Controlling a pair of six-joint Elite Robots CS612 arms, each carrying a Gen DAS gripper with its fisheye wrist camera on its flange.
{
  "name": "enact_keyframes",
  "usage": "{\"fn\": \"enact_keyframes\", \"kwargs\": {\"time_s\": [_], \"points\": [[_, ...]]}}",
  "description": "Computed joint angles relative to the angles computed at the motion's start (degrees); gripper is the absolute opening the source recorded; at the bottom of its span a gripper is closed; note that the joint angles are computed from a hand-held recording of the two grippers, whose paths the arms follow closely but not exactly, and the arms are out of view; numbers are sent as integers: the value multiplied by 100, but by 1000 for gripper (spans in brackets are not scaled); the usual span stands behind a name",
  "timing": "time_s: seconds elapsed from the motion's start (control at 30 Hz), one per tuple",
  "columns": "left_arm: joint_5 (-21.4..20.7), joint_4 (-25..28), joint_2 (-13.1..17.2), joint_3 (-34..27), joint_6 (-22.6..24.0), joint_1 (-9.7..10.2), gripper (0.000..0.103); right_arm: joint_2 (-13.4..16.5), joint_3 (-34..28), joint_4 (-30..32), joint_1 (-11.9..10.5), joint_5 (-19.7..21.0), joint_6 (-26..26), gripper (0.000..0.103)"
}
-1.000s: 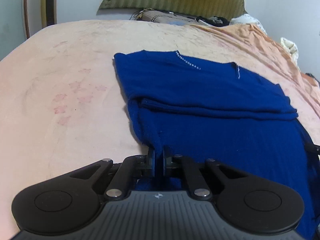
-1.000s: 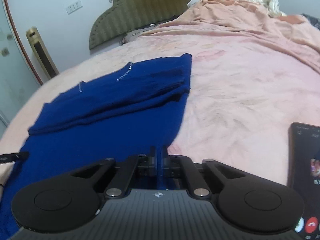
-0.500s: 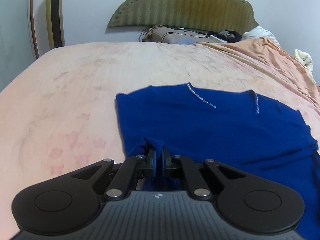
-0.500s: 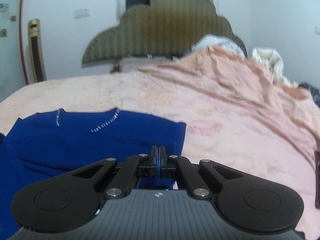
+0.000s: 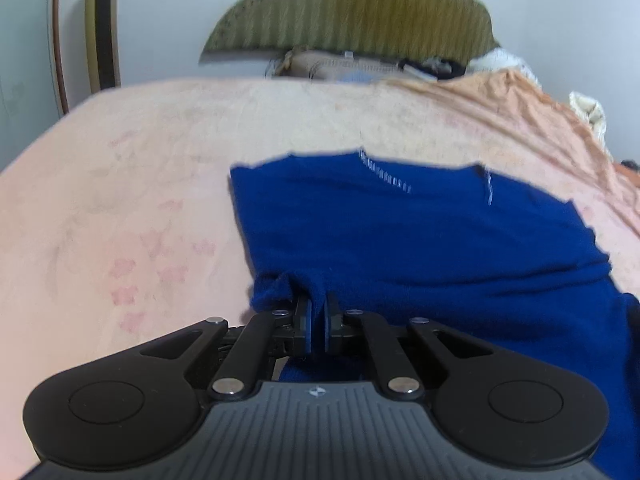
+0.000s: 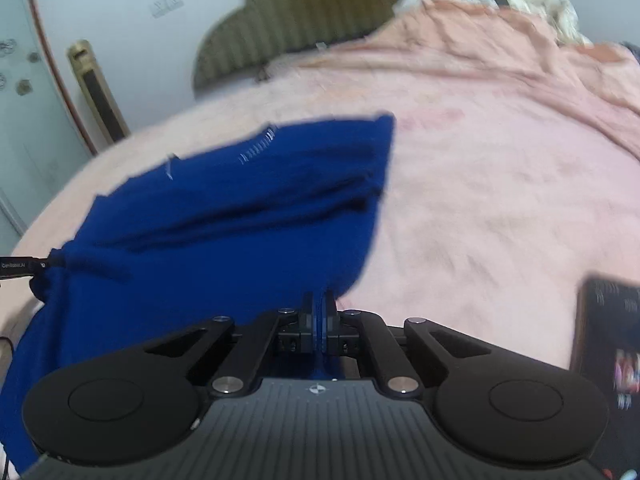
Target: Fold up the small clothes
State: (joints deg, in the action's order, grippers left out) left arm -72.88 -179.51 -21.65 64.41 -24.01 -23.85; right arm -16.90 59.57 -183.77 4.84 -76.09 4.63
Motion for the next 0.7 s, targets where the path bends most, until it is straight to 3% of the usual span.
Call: {"fn": "enact_keyframes", "kwargs": {"time_s": [0.1,0.23,0.37,0.4,0.47,0.5,0.57,0.6,0.63,0.7], "points": [[67,-186,-10,-42,-127,23,5,52,-145,-417,68,-424,-268,6],[453,252,223,-572,-117,11,5,343,-879,-392,111,-641,-386,6],[604,825,448,-1011,-92,12,8,846,-1971,183,214,-1247,-858,7],[565,879,425,-982,-142,17,8,926,-2148,458,215,-1309,-844,15],[494,760,301,-760,-150,18,11,947,-2205,731,208,-1380,-579,17],[514,696,218,-619,-122,11,16,866,-2017,591,189,-1337,-408,20],[768,542,36,-277,-58,-33,40,645,-1498,99,155,-1321,-121,32],[937,378,-65,-56,-36,-67,69,519,-1201,-192,136,-1300,4,42],[1038,183,-140,135,-9,-89,88,390,-914,-418,107,-1188,98,46],[1153,-185,-295,526,88,-142,89,134,-336,-756,43,-835,147,49]]}}
